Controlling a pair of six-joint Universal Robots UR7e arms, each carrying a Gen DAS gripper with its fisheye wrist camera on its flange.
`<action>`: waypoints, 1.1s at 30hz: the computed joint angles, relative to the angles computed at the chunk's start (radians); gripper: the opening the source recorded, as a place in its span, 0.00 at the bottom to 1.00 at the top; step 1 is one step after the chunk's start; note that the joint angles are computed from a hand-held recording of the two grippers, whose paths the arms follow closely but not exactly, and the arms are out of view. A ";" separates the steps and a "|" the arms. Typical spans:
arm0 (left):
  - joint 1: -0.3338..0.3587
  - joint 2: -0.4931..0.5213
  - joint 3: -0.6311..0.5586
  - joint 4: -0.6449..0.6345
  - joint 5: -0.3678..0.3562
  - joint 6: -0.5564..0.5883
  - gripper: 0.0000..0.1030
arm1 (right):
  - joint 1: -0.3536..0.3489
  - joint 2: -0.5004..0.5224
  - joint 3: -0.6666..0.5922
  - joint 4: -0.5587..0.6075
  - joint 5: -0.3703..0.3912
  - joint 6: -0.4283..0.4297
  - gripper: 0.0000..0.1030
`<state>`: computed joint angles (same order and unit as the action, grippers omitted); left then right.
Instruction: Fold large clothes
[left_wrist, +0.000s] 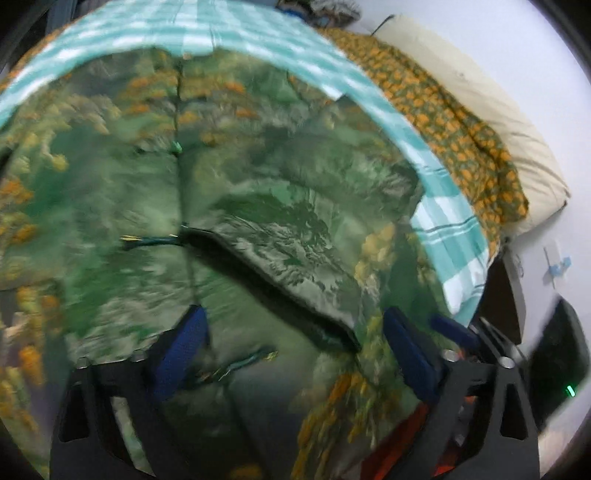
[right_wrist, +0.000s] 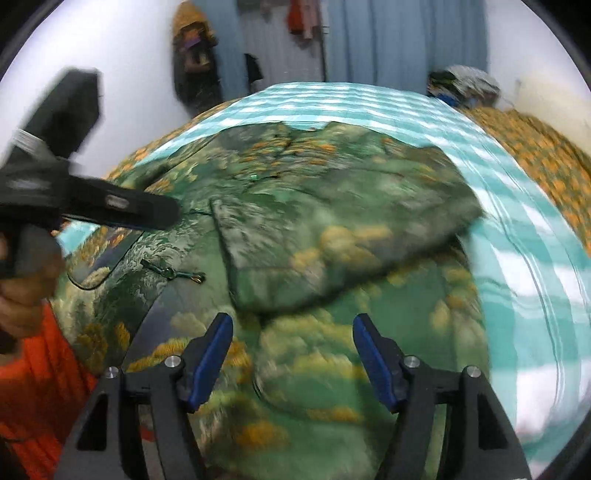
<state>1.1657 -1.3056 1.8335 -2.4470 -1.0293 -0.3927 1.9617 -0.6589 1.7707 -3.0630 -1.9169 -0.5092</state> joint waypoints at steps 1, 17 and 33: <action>0.010 0.016 -0.019 0.019 -0.014 -0.018 0.70 | -0.005 -0.016 0.018 -0.007 0.004 0.016 0.67; -0.071 0.019 -0.126 0.132 0.243 0.043 0.07 | -0.036 -0.091 0.099 -0.064 0.015 0.077 0.67; 0.130 0.154 -0.407 0.157 0.372 0.130 0.07 | -0.030 0.319 -0.721 0.286 -0.074 -0.053 0.67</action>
